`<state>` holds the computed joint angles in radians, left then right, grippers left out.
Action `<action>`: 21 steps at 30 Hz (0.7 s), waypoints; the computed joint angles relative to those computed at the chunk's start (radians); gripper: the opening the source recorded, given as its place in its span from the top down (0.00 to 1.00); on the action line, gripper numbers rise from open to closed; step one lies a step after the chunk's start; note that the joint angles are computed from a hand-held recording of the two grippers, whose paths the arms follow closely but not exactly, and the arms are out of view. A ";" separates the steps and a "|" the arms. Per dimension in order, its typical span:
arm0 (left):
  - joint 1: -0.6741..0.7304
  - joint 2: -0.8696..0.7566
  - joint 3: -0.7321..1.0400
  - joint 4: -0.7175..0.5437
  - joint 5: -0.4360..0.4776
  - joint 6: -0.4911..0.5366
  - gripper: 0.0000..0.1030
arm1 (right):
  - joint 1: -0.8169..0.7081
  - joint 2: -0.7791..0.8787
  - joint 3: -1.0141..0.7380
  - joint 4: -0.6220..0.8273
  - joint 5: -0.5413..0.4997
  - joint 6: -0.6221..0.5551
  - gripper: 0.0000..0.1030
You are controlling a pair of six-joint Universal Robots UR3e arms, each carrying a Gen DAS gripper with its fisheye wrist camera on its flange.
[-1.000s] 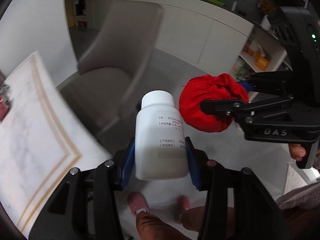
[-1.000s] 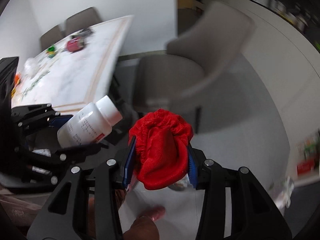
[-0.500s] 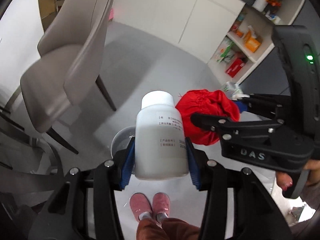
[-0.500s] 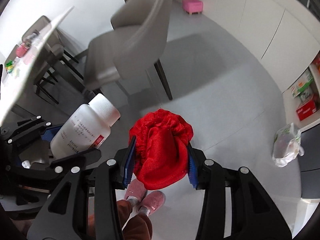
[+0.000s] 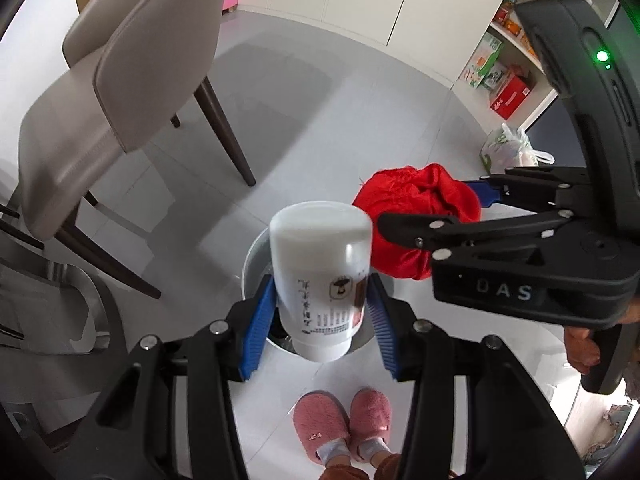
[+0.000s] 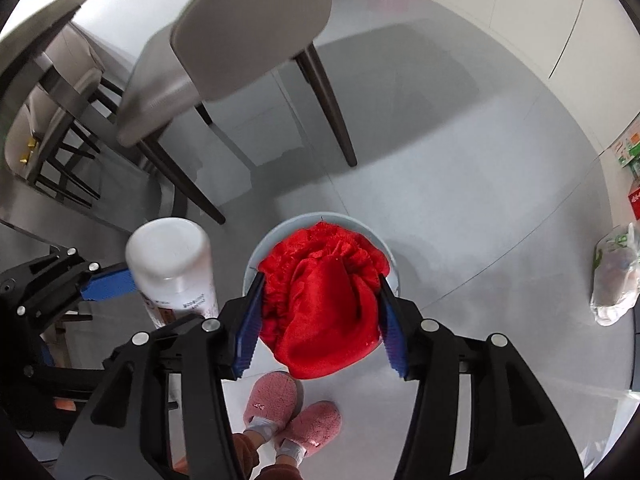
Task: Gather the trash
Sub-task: 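Open both grippers to drop the ball and pill bottle into the bin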
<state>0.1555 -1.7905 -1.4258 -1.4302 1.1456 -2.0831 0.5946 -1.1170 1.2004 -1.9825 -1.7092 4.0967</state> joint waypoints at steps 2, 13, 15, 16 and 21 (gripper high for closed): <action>-0.006 -0.012 -0.032 0.041 0.006 -0.004 0.55 | -0.002 0.002 0.019 -0.014 0.005 0.000 0.51; -0.032 -0.066 -0.029 0.100 0.003 -0.029 0.55 | -0.012 -0.060 0.126 -0.082 -0.012 0.017 0.28; -0.038 -0.074 -0.024 0.105 0.001 -0.034 0.55 | -0.016 -0.074 0.139 -0.082 -0.019 0.028 0.28; -0.042 -0.076 -0.022 0.106 -0.001 -0.035 0.55 | -0.018 -0.079 0.146 -0.083 -0.020 0.031 0.28; -0.067 -0.076 -0.035 0.152 -0.013 -0.050 0.50 | -0.020 -0.124 0.187 -0.068 -0.032 0.055 0.28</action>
<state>0.0889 -1.8665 -1.4604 -1.2779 1.1325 -2.1336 0.5750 -1.2410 1.3877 -2.0505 -1.7415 4.1518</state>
